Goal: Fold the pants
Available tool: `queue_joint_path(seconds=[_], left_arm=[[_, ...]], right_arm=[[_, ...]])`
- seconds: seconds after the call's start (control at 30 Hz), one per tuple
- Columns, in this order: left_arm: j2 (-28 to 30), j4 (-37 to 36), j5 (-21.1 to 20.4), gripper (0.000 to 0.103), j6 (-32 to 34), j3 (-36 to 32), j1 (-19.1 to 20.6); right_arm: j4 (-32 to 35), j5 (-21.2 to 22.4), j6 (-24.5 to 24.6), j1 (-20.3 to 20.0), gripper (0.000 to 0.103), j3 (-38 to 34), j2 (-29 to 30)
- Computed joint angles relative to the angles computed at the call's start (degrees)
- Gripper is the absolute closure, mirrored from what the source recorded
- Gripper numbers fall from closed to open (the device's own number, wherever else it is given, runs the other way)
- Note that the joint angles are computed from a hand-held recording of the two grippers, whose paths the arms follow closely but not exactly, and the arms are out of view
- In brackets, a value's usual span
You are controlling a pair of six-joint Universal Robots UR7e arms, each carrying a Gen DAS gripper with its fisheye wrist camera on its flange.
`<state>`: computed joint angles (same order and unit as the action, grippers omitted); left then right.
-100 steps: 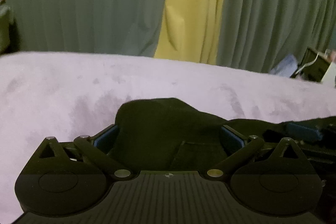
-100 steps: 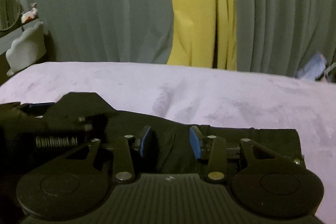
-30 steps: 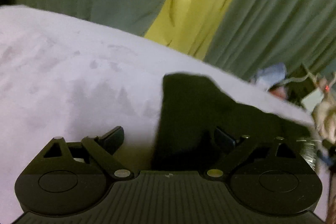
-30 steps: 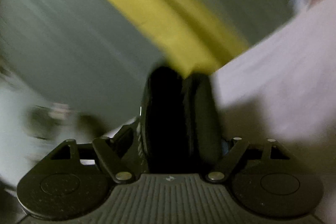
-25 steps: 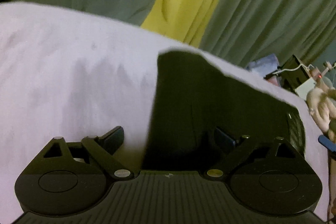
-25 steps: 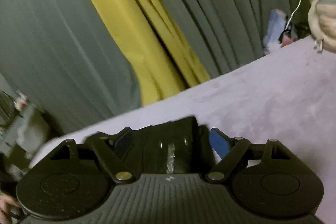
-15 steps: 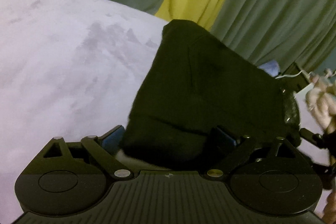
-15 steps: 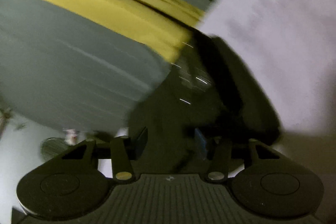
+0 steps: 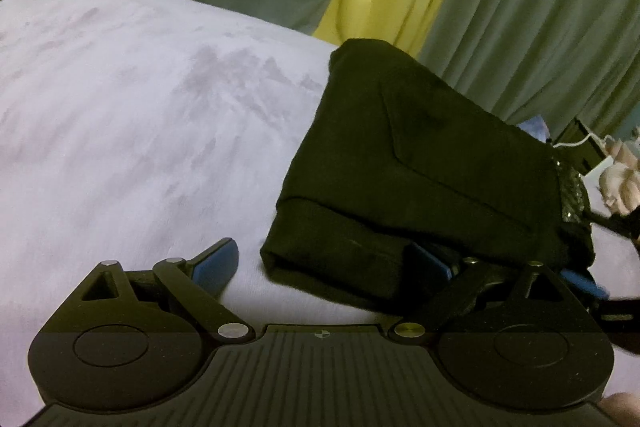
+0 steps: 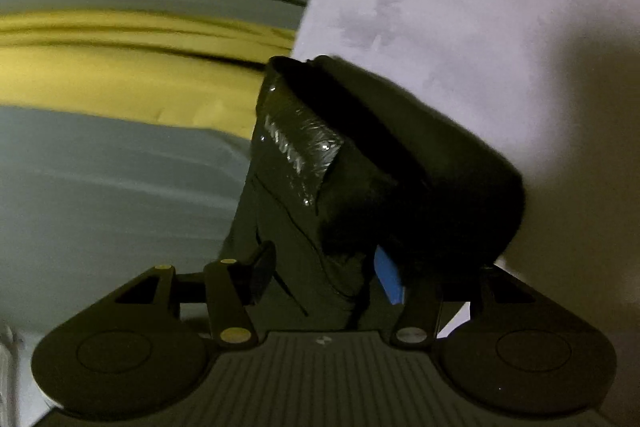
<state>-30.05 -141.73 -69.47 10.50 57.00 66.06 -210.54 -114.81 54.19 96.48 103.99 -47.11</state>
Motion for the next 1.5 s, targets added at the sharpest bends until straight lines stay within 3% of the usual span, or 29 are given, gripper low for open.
queue_joint_path(seconds=[0.07, 0.17, 0.27, 0.33, 0.43, 0.47, 0.53, 0.67, 0.73, 0.83, 0.9, 0.93, 1.0, 1.1, 1.2, 1.37, 1.5], left_arm=[[0.33, 0.27, -0.5, 0.006, -0.21, -0.6, 0.21], [0.09, 0.49, -1.46, 0.005, -1.11, -0.54, 0.55], [0.08, 0.98, -2.64, 0.005, -1.99, -1.0, 0.93], [0.05, 1.44, -3.27, 0.005, -2.38, -1.3, 1.11], [0.15, 1.75, -3.74, 0.005, -2.75, -1.69, 1.26], [0.22, 1.82, -3.79, 0.005, -2.72, -1.81, 1.27], [0.27, 1.95, -3.87, 0.005, -2.47, -1.93, 1.29], [0.02, 1.7, -4.42, 0.005, -2.01, -1.56, 1.46], [-0.02, 1.66, -4.71, 0.005, -1.99, -1.57, 1.55], [0.19, 1.56, -5.2, 0.005, -2.56, -1.97, 1.75], [0.21, 1.27, -5.12, 0.005, -2.63, -1.89, 1.74], [0.23, 1.18, -4.97, 0.005, -2.42, -1.84, 1.67], [0.22, 0.6, -4.39, 0.005, -1.2, -1.4, 1.49], [0.04, -0.39, -3.44, 0.003, 1.22, -0.41, 1.19], [-0.29, -1.4, -2.56, 0.003, 3.09, 0.66, 0.87], [-1.07, -0.1, -2.24, 0.003, 1.65, 1.09, 0.71], [-2.16, -0.72, -1.37, 0.003, 0.11, 2.63, 0.41]], right_arm=[[3.83, 0.24, 2.51, 0.46, 0.049, -0.33, -0.4], [6.53, -5.01, 0.87, 1.72, 0.053, -2.68, 1.07], [3.61, -6.24, 2.32, 1.69, 0.053, -4.3, 3.28], [2.09, -5.76, -0.15, 1.34, 0.053, -5.34, 4.35], [2.97, -8.42, -5.59, 2.19, 0.053, -7.68, 5.84], [3.25, -9.82, -6.37, 2.72, 0.056, -8.25, 6.3], [5.65, -12.93, -6.16, 3.43, 0.073, -9.63, 6.78], [4.37, -13.66, -6.2, 3.51, 0.079, -10.02, 7.45], [4.85, -16.83, -10.61, 4.63, 0.084, -11.73, 8.46], [7.34, -25.34, -22.83, 7.92, 0.089, -17.74, 11.59], [2.89, -28.1, -30.88, 9.53, 0.089, -20.61, 14.08], [0.45, -28.36, -32.96, 9.88, 0.089, -20.99, 14.78], [-0.75, -28.9, -32.63, 9.99, 0.089, -19.95, 14.89], [4.09, -28.63, -29.62, 8.11, 0.086, -17.92, 14.22], [-0.11, -24.77, -32.87, 7.13, 0.086, -15.24, 13.64], [6.04, -22.09, -31.97, 7.36, 0.08, -11.39, 8.89], [3.26, -19.7, -30.82, 7.74, 0.075, -4.94, 5.58]])
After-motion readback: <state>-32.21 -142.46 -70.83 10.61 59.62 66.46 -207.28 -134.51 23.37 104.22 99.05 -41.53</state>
